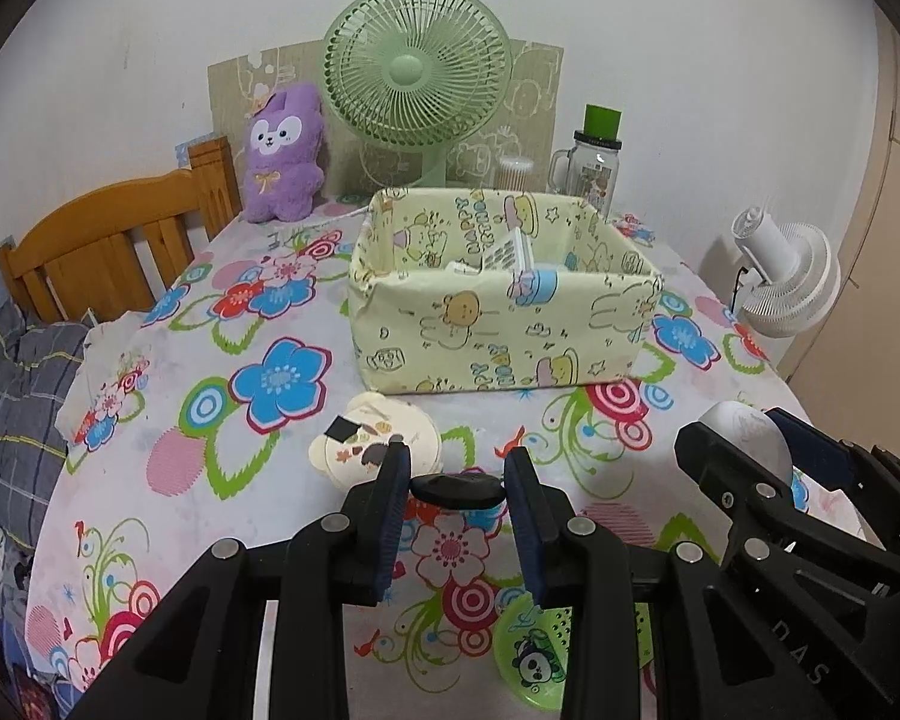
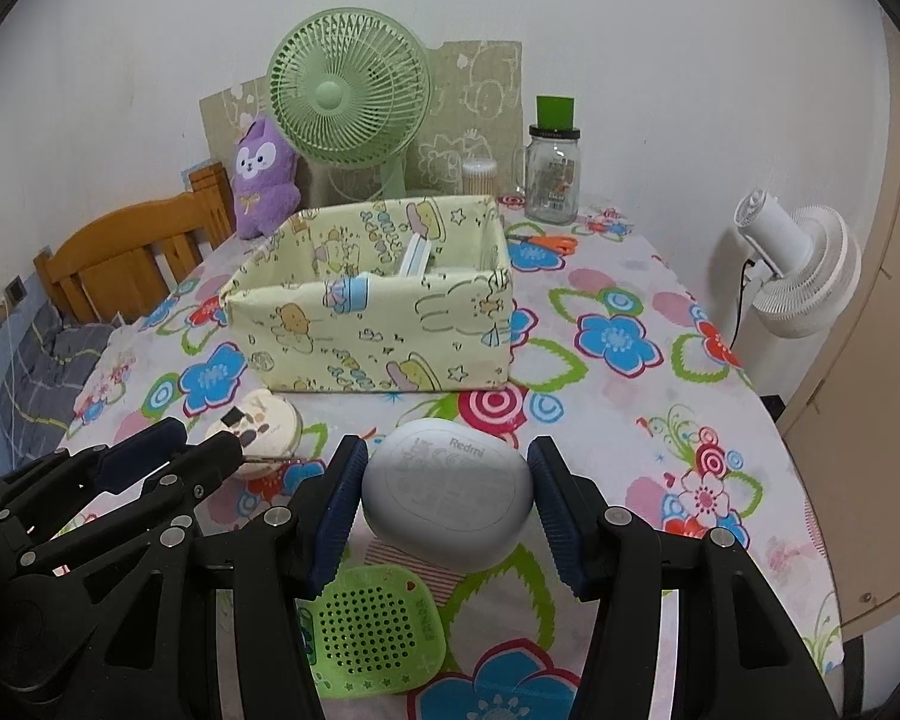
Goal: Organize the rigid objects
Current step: 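Carry the car key with the left tool while the right tool carries the oval object to the box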
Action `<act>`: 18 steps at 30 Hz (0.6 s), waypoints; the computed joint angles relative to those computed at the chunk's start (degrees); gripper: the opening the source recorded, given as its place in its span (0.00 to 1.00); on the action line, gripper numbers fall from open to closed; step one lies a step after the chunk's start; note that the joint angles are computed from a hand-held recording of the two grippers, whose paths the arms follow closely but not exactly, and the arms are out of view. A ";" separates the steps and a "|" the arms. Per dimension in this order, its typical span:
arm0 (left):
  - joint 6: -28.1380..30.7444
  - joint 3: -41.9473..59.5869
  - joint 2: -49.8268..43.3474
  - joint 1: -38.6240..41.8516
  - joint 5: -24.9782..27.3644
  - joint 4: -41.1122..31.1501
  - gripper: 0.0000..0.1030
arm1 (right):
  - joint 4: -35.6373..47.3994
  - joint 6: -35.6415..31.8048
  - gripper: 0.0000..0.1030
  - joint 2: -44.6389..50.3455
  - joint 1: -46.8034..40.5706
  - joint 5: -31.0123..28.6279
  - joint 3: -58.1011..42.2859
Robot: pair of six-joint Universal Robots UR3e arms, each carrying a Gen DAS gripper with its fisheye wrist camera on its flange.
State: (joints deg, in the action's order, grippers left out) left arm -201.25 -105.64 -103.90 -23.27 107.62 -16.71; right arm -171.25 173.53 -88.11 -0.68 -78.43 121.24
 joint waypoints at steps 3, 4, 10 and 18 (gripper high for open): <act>0.04 0.85 0.43 -0.03 0.20 -0.77 0.31 | 0.76 0.00 0.57 -0.52 0.04 -0.03 -0.94; 0.04 0.98 0.56 -0.03 0.26 -0.92 0.31 | 0.94 0.00 0.57 -0.70 0.05 -0.02 -1.16; 0.31 2.58 1.43 -0.37 1.03 -2.67 0.32 | 2.32 0.00 0.57 -1.80 0.10 -0.18 -2.50; 0.99 5.30 1.56 -0.91 1.63 -3.95 0.32 | 3.92 0.26 0.57 -3.85 -0.36 -0.34 -3.73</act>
